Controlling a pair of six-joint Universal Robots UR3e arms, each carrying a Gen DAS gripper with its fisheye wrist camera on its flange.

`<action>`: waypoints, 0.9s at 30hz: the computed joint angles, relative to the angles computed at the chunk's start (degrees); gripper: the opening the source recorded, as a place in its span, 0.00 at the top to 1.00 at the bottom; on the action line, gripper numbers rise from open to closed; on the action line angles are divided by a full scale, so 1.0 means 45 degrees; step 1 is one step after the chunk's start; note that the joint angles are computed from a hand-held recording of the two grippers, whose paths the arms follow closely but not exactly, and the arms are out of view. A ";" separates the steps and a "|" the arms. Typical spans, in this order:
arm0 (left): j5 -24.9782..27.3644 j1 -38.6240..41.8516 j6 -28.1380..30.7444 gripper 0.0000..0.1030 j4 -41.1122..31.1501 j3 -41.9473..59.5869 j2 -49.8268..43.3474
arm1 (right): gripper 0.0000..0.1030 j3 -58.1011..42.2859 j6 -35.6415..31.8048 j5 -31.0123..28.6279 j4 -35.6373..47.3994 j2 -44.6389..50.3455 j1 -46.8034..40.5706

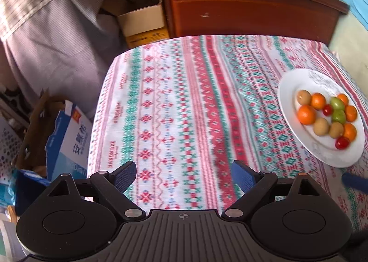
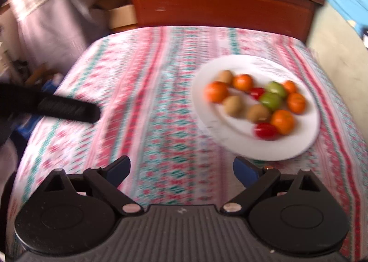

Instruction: Organize fruits

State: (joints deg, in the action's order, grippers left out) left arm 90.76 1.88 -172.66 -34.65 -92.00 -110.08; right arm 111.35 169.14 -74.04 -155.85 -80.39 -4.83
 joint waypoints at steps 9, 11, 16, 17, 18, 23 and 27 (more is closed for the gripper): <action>-0.0116 0.0575 0.0056 0.11 0.0298 -0.0646 0.0270 | 0.07 0.1658 -0.0332 0.0820 -0.2371 0.0288 0.0799; -0.0206 0.0631 0.0111 0.11 0.0338 -0.0741 0.0308 | 0.07 0.2114 -0.0197 0.0744 -0.3351 0.0555 0.0877; -0.0264 0.0666 0.0139 0.11 0.0455 -0.0862 0.0307 | 0.05 0.2825 -0.0679 -0.0388 -0.6275 0.1578 0.1373; -0.0252 0.0668 0.0133 0.11 0.0465 -0.0878 0.0299 | 0.03 0.2972 -0.0362 -0.0447 -0.6819 0.1769 0.1340; -0.0231 0.0667 0.0137 0.11 0.0508 -0.0911 0.0289 | 0.02 0.3001 0.0255 -0.0666 -0.7208 0.1976 0.1352; -0.0371 0.0771 0.0079 0.11 0.0467 -0.0983 0.0231 | 0.01 0.2859 0.1177 -0.1507 -0.8440 0.2730 0.1700; -0.0515 0.0861 0.0059 0.11 0.0360 -0.0995 0.0137 | 0.00 0.2808 0.1164 -0.1535 -0.8703 0.2914 0.1733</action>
State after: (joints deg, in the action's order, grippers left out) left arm 88.44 5.76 -172.40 -33.03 -96.48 -109.46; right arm 123.99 174.37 -80.95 -195.01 -67.28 2.97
